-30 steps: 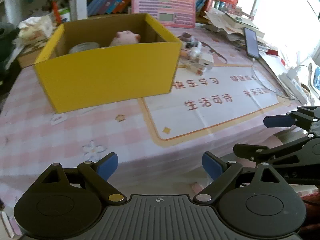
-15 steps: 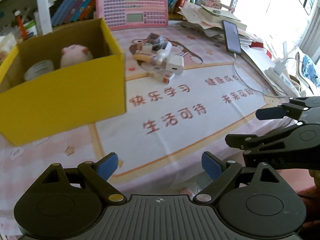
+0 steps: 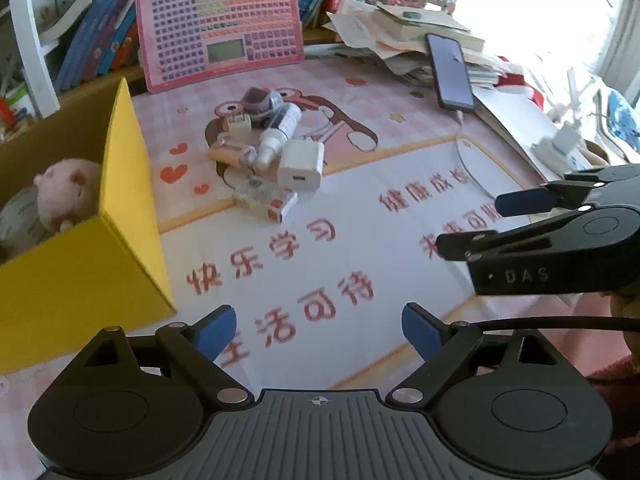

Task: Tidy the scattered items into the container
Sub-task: 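Move both tools toward the cluster of small white items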

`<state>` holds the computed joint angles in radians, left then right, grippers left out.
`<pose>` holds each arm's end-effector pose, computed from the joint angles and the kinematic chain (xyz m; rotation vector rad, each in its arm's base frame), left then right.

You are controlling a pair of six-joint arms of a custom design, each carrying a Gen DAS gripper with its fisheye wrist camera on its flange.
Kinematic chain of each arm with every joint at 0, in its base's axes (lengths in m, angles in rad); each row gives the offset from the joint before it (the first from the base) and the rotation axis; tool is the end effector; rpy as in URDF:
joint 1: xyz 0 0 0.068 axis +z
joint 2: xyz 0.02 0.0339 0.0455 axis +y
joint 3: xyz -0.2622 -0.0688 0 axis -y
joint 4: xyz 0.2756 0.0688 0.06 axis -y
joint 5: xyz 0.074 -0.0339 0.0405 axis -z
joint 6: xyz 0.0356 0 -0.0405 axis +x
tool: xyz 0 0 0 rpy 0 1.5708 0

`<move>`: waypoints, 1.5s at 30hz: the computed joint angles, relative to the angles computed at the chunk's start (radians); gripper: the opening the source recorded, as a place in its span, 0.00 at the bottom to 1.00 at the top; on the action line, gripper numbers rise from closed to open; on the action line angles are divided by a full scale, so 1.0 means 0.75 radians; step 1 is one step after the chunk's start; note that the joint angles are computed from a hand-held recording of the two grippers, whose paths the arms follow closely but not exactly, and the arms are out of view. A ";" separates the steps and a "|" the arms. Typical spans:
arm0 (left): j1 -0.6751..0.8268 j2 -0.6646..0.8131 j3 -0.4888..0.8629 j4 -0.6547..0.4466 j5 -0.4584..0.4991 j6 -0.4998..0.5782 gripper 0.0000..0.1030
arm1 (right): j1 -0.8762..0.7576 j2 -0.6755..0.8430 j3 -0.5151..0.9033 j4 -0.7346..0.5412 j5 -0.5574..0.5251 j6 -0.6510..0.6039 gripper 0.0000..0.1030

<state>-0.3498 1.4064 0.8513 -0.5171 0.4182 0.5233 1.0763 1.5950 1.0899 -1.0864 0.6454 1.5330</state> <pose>0.2711 -0.1143 0.1843 1.2127 2.2708 -0.4867 0.1586 0.2490 0.1924 0.5604 2.4498 -0.2461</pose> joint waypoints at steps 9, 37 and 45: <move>-0.153 0.098 0.062 0.148 -0.114 -0.190 0.88 | -0.160 -0.189 -0.215 0.298 0.078 -0.372 0.66; -0.250 0.475 0.351 0.240 -0.351 -0.454 0.79 | -0.763 0.031 -0.242 1.124 -0.506 -1.285 0.66; -0.268 0.569 0.432 0.210 -0.374 -0.509 0.79 | -0.834 0.033 -0.271 1.180 -0.635 -1.269 0.66</move>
